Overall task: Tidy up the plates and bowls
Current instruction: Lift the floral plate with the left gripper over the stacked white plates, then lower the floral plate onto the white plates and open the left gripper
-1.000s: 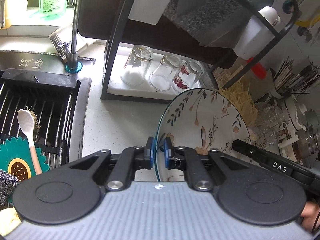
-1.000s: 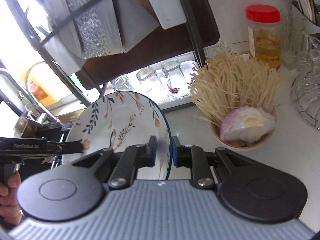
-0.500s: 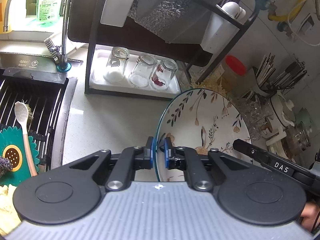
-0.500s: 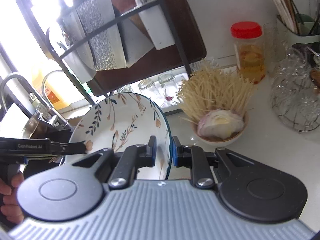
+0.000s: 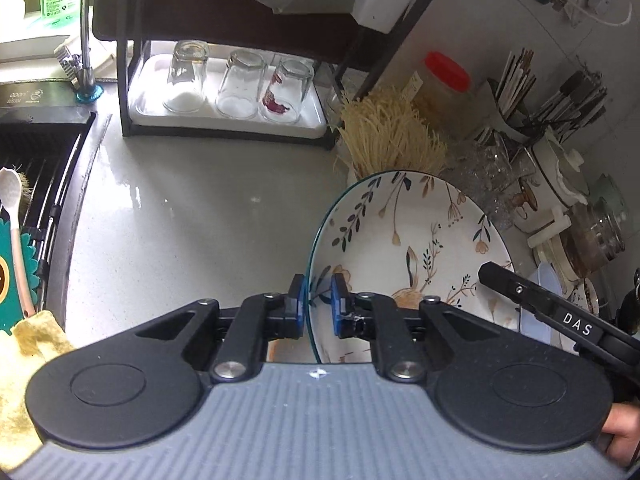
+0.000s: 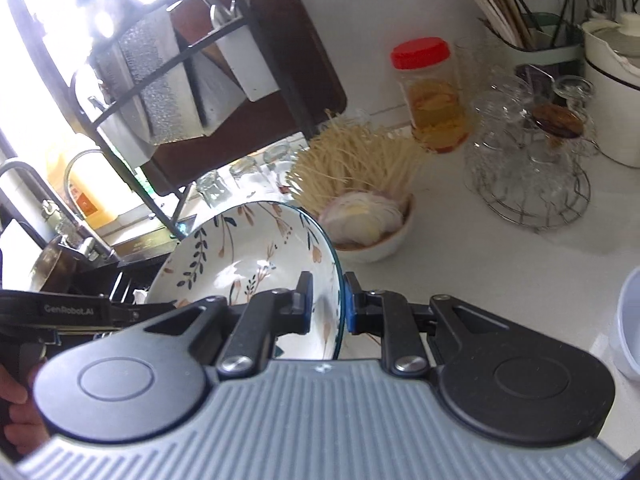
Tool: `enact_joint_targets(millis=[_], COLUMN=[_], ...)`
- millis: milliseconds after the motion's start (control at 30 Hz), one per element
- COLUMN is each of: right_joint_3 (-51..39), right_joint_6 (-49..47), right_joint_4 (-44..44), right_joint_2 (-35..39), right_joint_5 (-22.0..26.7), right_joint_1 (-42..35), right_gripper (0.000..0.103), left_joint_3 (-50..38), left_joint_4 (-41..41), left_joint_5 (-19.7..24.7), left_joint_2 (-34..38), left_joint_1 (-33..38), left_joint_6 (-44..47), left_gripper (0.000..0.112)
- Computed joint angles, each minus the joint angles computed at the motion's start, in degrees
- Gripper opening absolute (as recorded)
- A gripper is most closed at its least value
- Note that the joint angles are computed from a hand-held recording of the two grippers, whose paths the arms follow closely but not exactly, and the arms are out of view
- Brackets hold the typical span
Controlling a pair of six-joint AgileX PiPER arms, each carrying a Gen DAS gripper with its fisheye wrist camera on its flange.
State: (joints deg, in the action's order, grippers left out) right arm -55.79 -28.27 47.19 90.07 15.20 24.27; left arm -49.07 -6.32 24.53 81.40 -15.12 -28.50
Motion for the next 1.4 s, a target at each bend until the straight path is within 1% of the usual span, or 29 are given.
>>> enact_joint_targets(millis=[67, 200, 300, 400, 467, 567, 667, 733, 800, 867, 900, 1000, 1067, 1233, 1333, 1400], right_joint_3=[1.4, 4.6, 6.4, 7.8, 8.6, 9.6, 10.2, 10.7, 10.9, 11.3, 11.3, 11.8, 11.7, 11.6, 11.3, 11.0], right_joint_6=[-2.8, -12.4, -17.7, -25.5, -29.2, -34.3, -36.7, -39.2, -39.7, -43.5, -43.2, -47.9, -47.8, -48.0, -47.9, -47.4], right_joint_4=[2.0, 10.7, 15.4, 22.3, 25.5, 29.7, 31.6, 33.5, 33.4, 36.9, 36.5, 40.7, 40.8, 40.4, 39.7, 38.9], right_joint_2=[-0.4, -0.4, 0.4, 0.8, 0.7, 0.6, 0.8, 0.7, 0.6, 0.6, 0.8, 1.2, 1.5, 2.0, 2.5, 2.9], right_joint_5=[0.4, 1.4, 0.6, 0.7, 0.5, 0.4, 0.5, 0.1, -1.8, -1.0, -0.9, -1.2, -0.9, -0.7, -1.3, -0.6], right_joint_1=[-1.0, -3.4, -3.9, -4.8, -5.3, -5.9, -6.6, -6.7, -5.8, -6.4, -6.6, -6.4, -6.6, -6.2, -5.4, -5.7], right_gripper=[0.019, 0.019, 0.019, 0.019, 0.019, 0.019, 0.019, 0.019, 0.019, 0.019, 0.019, 0.019, 0.019, 0.019, 0.019, 0.019], left_joint_3=[0.1, 0.2, -1.3, -3.1, -4.0, -6.6, -8.9, -11.7, -13.2, -14.4, -15.0, -15.5, -15.8, -17.2, -17.1, -16.8], left_joint_4=[-0.5, -1.1, 1.9, 4.0, 5.5, 8.2, 8.5, 9.4, 10.1, 11.6, 11.7, 13.2, 13.2, 14.2, 13.9, 14.2], left_joint_5=[-0.1, -0.5, 0.5, 1.6, 2.2, 4.3, 6.4, 9.5, 10.7, 12.1, 12.6, 13.0, 13.3, 15.6, 16.2, 16.4], left_joint_2=[1.3, 4.0, 6.5, 8.8, 9.9, 11.9, 14.0, 16.0, 17.4, 19.0, 19.7, 20.6, 21.0, 22.2, 22.3, 22.1], left_joint_1=[-1.1, -2.5, -4.1, -5.2, -6.1, -7.8, -8.5, -9.2, -9.8, -10.6, -10.8, -11.5, -11.5, -11.9, -11.8, -11.7], left_joint_6=[-0.9, -2.1, -5.3, -7.8, -9.5, -12.2, -11.5, -11.1, -10.7, -11.9, -12.1, -13.9, -14.0, -14.4, -15.2, -15.5], left_gripper=[0.016, 0.016, 0.016, 0.018, 0.020, 0.022, 0.024, 0.024, 0.024, 0.025, 0.025, 0.026, 0.026, 0.026, 0.026, 0.026])
